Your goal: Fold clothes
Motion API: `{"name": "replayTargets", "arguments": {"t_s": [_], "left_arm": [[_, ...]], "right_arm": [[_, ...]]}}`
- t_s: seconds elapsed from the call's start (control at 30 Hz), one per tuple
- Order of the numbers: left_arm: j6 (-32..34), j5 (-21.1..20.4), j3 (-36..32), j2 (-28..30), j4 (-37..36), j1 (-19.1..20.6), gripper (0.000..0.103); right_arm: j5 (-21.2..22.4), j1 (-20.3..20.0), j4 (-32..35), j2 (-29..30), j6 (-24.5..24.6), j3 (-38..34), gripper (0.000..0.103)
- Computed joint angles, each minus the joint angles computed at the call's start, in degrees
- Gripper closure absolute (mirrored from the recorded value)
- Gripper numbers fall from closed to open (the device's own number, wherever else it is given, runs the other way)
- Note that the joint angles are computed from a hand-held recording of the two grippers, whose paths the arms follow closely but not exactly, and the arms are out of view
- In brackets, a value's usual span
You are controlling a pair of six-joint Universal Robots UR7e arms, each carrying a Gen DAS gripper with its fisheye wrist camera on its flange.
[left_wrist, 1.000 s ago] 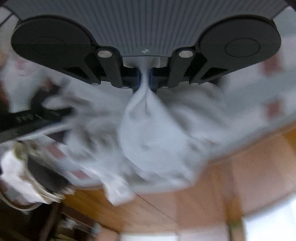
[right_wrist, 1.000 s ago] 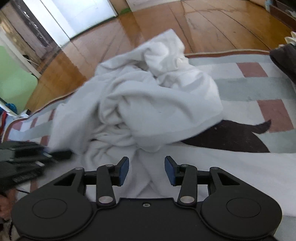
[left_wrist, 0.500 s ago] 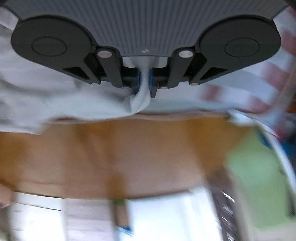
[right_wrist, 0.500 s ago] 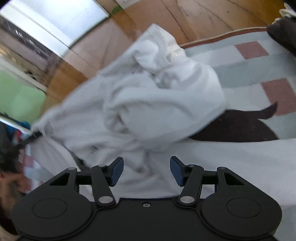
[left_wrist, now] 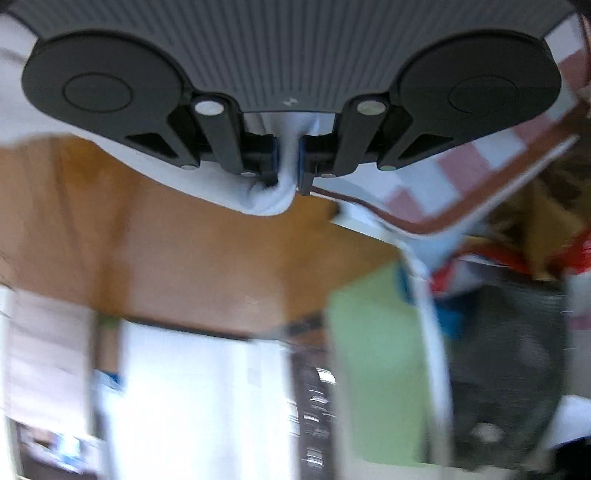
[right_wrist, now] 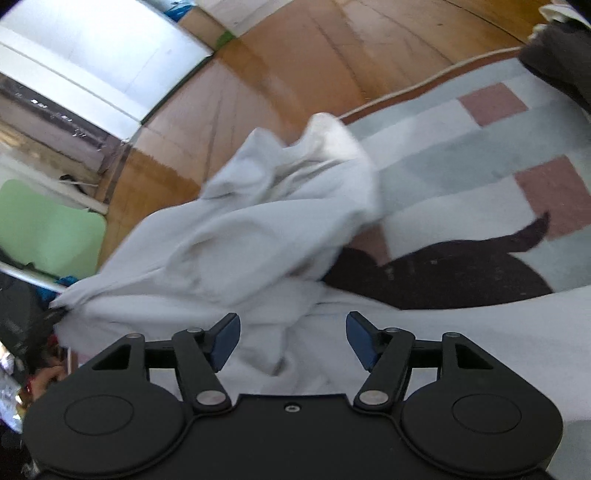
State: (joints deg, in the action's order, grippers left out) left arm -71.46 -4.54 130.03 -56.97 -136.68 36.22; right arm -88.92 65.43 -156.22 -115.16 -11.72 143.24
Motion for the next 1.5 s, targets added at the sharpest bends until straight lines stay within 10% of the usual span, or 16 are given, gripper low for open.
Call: {"name": "replayTargets", "arguments": {"t_s": [0.23, 0.37, 0.6, 0.8, 0.97, 1.07, 1.17, 1.4, 1.5], "left_arm": [[10.1, -18.3, -0.7, -1.9, -12.3, 6.4, 0.088], [21.6, -16.5, 3.0, 0.4, -35.2, 4.7, 0.065], [42.6, -12.3, 6.0, 5.1, -72.5, 2.8, 0.054], [42.1, -28.0, 5.7, 3.4, -68.7, 6.3, 0.055], [48.1, -36.7, 0.7, 9.0, -65.2, 5.2, 0.052], [50.9, -46.3, -1.9, 11.3, -62.4, 6.4, 0.051], [53.8, -48.3, -4.0, 13.9, -59.0, 5.3, 0.051], [48.5, -64.1, -5.4, 14.3, -57.5, 9.2, 0.041], [48.8, -62.5, -5.1, 14.5, -57.0, 8.9, 0.041]], "right_arm": [[-1.6, 0.2, 0.1, 1.9, -2.5, -1.6, 0.034], [-1.7, 1.4, 0.2, 3.9, -2.9, -2.6, 0.034], [-2.4, 2.8, 0.1, 5.8, -2.4, -4.2, 0.034], [-1.8, 4.7, 2.1, 9.0, -0.3, -7.0, 0.034], [11.2, 0.5, -2.0, 13.9, 16.6, -7.2, 0.013], [1.6, 3.9, -9.3, 19.5, 17.7, -7.8, 0.016], [-7.5, 7.9, -18.9, 23.3, 10.7, -6.7, 0.083], [-25.0, 23.8, -54.8, 25.5, -18.4, 1.8, 0.089], [-34.8, 28.5, -59.4, 26.7, -26.1, 1.8, 0.089]]}}
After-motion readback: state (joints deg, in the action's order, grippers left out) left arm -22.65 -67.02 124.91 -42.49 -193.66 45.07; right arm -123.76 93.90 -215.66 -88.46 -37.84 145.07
